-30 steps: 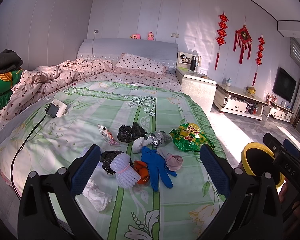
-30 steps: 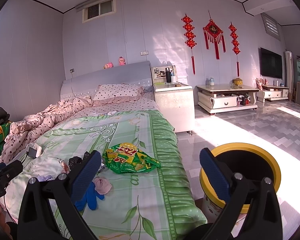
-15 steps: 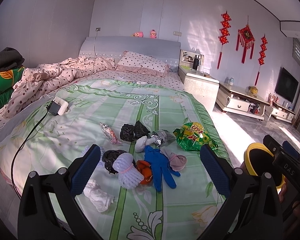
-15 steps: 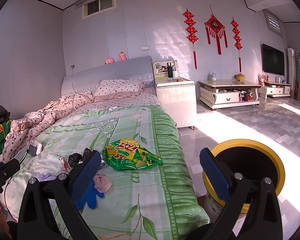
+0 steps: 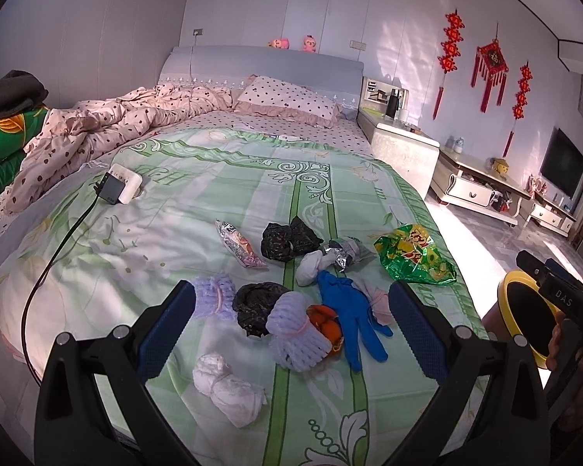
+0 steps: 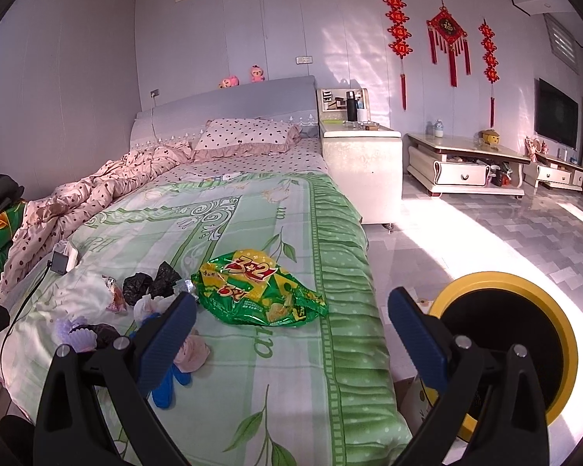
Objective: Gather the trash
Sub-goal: 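Grasp the lavender knit ball with left tool while right tool grasps the green snack bag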
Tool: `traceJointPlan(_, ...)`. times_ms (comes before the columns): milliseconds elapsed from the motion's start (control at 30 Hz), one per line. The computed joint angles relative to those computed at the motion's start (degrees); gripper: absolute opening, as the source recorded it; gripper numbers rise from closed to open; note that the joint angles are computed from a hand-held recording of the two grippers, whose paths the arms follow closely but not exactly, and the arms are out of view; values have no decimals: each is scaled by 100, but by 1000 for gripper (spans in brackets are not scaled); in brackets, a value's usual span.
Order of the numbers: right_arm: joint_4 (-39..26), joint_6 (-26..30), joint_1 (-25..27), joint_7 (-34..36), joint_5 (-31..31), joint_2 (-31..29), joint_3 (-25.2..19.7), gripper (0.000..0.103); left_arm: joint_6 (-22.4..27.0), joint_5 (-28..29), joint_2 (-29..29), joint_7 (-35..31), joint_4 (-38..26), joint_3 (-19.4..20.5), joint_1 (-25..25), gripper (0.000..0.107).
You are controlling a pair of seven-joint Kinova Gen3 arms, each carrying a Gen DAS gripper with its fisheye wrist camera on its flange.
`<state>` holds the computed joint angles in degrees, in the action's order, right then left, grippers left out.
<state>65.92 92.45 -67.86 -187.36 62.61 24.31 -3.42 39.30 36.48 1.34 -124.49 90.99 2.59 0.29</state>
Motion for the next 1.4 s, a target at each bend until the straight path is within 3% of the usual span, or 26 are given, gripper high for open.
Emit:
traceJointPlan(100,-5,-346,274,248,-177,-14,-22,95,246,42,228,-37,-197,-61,-135,96)
traceJointPlan(433,-322,-1199,973,1244,-906,202,147,95,451,-1251,1104,983,-1029,103,-156,96)
traceJointPlan(767,-1152,-1814,1630,2964,-1963,746,371,95,1091,-1917,2160,1663,-2150,274,-146,96)
traceJointPlan(1000,-1409,-2120,1989,3594,-2684,1028,558,95,1514,-2007,2756,1822,-2757,390,-174,96)
traceJointPlan(1333,-911,-3039,2341,3518,-3307,986,595,95,1735,-1233,3131,1516,-2864,752,-658,94)
traceJointPlan(1400,-775,-3207,2390,3425,-3401,949,600,88,1786,-1013,3194,1380,-2876,832,-778,88)
